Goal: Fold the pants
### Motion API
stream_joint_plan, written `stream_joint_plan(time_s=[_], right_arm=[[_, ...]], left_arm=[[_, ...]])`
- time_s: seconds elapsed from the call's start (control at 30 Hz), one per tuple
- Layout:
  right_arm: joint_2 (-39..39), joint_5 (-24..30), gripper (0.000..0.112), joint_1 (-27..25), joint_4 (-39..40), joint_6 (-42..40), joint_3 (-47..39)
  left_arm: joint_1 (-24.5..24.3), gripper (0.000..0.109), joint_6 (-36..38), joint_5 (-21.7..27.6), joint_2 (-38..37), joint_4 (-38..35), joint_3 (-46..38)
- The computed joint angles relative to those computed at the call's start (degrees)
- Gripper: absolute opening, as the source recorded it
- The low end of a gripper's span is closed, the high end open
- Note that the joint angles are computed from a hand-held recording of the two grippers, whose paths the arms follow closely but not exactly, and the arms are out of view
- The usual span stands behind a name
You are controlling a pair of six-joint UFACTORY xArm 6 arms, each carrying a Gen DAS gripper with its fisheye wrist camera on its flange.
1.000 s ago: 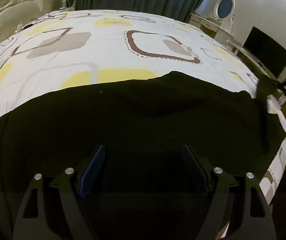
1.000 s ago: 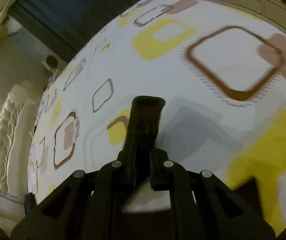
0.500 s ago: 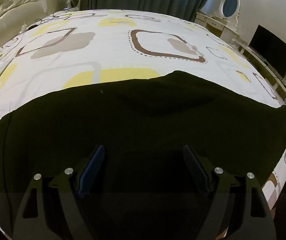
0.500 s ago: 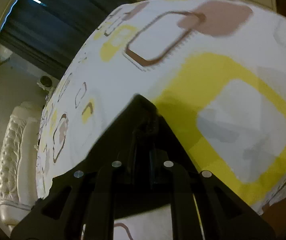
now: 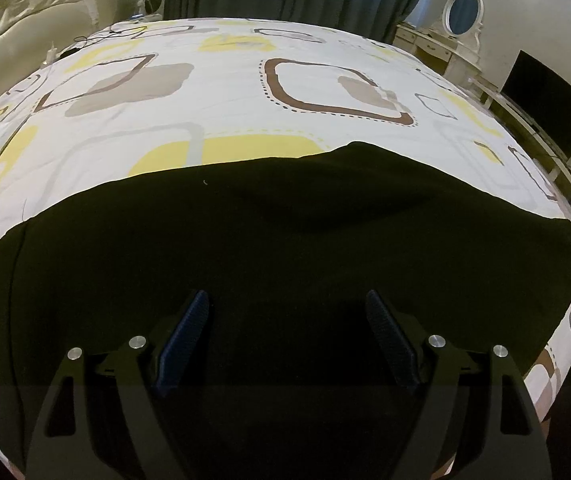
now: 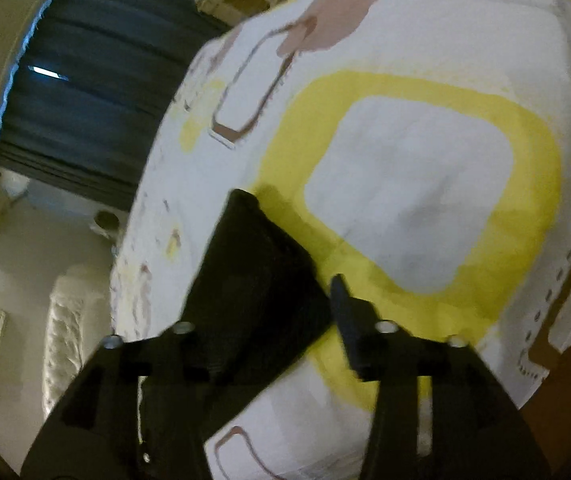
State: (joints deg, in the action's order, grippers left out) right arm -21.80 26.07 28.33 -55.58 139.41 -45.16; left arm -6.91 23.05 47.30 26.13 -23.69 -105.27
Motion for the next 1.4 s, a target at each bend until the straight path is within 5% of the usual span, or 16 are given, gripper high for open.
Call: stream_joint_plan(time_s=[0.3, 0.53, 0.6, 0.7, 0.87, 1.1, 1.23, 1.4], right_arm=[[10.7, -12.2, 0.050, -3.5, -15.9, 18.7, -6.5], [14.3, -10.6, 0.050, -4.1, -22.4, 27.7, -8.7], [14.6, -10.3, 0.044, -4.2, -24.8, 30.5, -8.8], [16.2, -12.4, 0.012, -4.9, -29.2, 35.5, -9.7], [14.3, -10.7, 0.008, -3.6, -30.8, 35.3, -10.1], [7.8, -7.1, 0.008, -1.6, -18.9, 21.9, -5.0], [4.9, -6.7, 0.000, -2.1, -20.0, 28.9, 1.8], [3.6, -3.8, 0.004, -0.1, -26.0, 34.8, 1.1]], left_arm=[[-0.2, 0.080, -0.1, -1.5, -1.3, 0.6, 2.0], [-0.2, 0.080, 0.7, -2.8, -1.9, -0.3, 3.3], [-0.2, 0.080, 0.6, -2.7, -1.6, -0.2, 2.9], [-0.2, 0.080, 0.6, -2.8, -1.6, -0.2, 3.0], [-0.2, 0.080, 0.6, -2.7, -1.5, -0.2, 2.7], [0.1, 0.080, 0.8, -2.1, -1.7, -1.7, 2.7], [0.2, 0.080, 1.2, -1.7, -1.8, -1.9, 2.7], [0.1, 0.080, 0.6, -1.4, -2.0, -0.4, 2.5]])
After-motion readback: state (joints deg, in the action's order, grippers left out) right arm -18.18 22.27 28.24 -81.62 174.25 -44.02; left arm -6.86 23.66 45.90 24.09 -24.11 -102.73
